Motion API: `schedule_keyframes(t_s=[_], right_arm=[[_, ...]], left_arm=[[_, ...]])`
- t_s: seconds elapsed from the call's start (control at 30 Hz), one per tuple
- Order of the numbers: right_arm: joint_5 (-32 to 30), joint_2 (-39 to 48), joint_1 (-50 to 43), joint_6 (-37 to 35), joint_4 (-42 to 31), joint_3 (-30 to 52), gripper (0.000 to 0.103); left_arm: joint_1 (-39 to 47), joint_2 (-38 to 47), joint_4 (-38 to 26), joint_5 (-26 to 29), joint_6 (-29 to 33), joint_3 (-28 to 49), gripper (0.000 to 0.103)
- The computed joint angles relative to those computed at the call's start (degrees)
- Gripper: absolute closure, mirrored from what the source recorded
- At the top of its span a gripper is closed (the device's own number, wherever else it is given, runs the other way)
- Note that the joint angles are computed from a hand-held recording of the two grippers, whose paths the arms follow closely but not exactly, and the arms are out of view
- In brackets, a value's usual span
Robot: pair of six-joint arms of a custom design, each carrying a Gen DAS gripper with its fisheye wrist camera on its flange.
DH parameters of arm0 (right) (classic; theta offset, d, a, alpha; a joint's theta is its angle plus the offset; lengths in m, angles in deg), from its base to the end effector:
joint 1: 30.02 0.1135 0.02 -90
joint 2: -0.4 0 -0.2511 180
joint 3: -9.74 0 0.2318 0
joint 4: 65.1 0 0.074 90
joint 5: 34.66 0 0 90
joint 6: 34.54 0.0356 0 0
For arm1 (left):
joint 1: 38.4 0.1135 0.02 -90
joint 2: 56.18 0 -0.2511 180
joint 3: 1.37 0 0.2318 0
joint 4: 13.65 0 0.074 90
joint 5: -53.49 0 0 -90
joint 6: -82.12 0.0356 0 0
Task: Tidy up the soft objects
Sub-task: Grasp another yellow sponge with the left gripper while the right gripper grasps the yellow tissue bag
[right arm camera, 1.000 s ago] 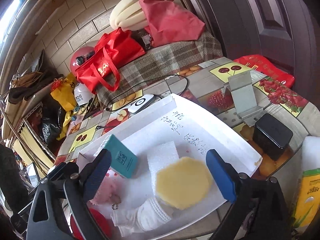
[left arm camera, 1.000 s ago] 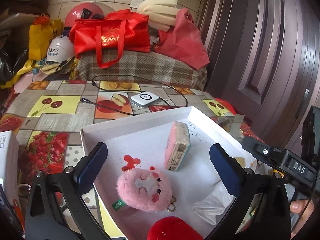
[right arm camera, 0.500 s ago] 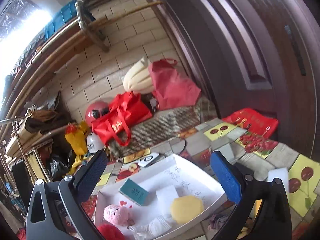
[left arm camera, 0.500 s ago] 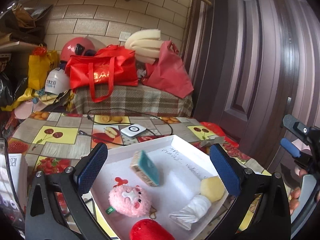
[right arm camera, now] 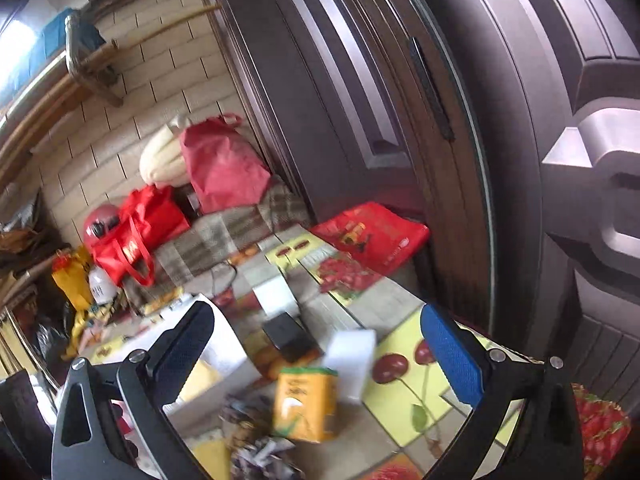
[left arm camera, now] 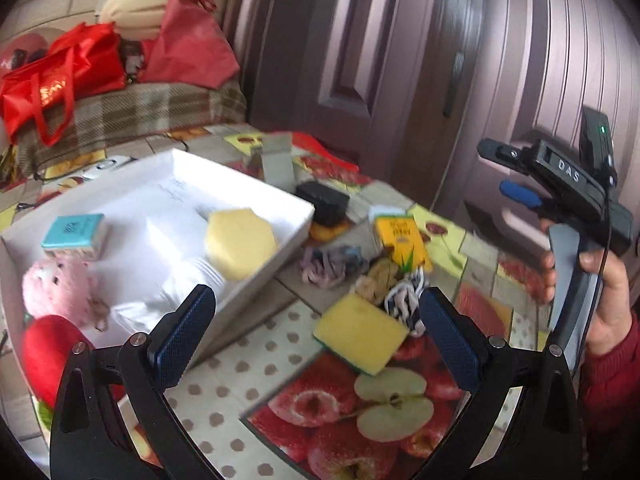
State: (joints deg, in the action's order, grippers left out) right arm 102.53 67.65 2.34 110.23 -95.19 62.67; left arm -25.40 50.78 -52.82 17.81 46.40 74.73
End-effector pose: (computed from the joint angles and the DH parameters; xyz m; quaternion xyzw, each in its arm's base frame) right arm 0.1978 0.0944 0.2190 0.3163 0.7986 -0.0227 0.5116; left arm 0.3228 0.0448 0.1457 0.3829 0.7921 -0.2888 0.3775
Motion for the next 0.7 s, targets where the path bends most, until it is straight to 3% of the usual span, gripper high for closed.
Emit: schedule_keyframes(t_s=[0.07, 0.13, 0.2, 0.27, 0.4, 0.53, 0.63, 0.67, 0.7], right_arm=[[-5.79, 4.11, -3.15, -0.98, -3.15, 1.56, 0.000], [-11.10, 6.91, -5.59, -2.30, 0.69, 0.68, 0.000], [-13.87, 8.44, -6.91, -2.45, 4.87, -0.92, 0.009], [-13.98, 12.68, -6.99, -3.47, 6.32, 1.29, 0.023], [-14.08, 19.78, -6.23, -5.97, 6.50, 6.46, 0.024], [-12.29, 25.50, -5.90, -6.44, 1.00, 12.14, 0.024], [-13.54, 26.28, -6.23, -6.99, 0.56, 12.46, 0.035], [-13.78, 25.36, -6.19, -7.53, 1.92, 11.36, 0.050], [-14.01, 24.77, -6.22, -7.68, 3.04, 10.36, 0.050]], left_arm=[[-1.99, 0.06, 0.17, -3.30, 1.86, -1.63, 0.001], [-2.92, -0.66, 0.72, -4.82, 1.86, -2.96, 0.001], [-2.72, -1.66, 1.94, -4.39, 1.68, -4.39, 0.001], [-3.12, -2.02, 2.84, -5.20, 1.21, -4.95, 0.011], [-5.80, -1.35, 1.70, -8.29, 3.05, -4.51, 0.014], [-9.43, -2.61, 5.91, -11.29, 1.32, -6.99, 0.014], [-12.85, -0.37, 6.48, -16.56, -1.08, -5.36, 0.014], [-12.94, 0.62, 5.20, -17.07, -0.94, -4.20, 0.023], [-12.34, 1.30, 3.81, -16.11, -0.53, -3.18, 0.037]])
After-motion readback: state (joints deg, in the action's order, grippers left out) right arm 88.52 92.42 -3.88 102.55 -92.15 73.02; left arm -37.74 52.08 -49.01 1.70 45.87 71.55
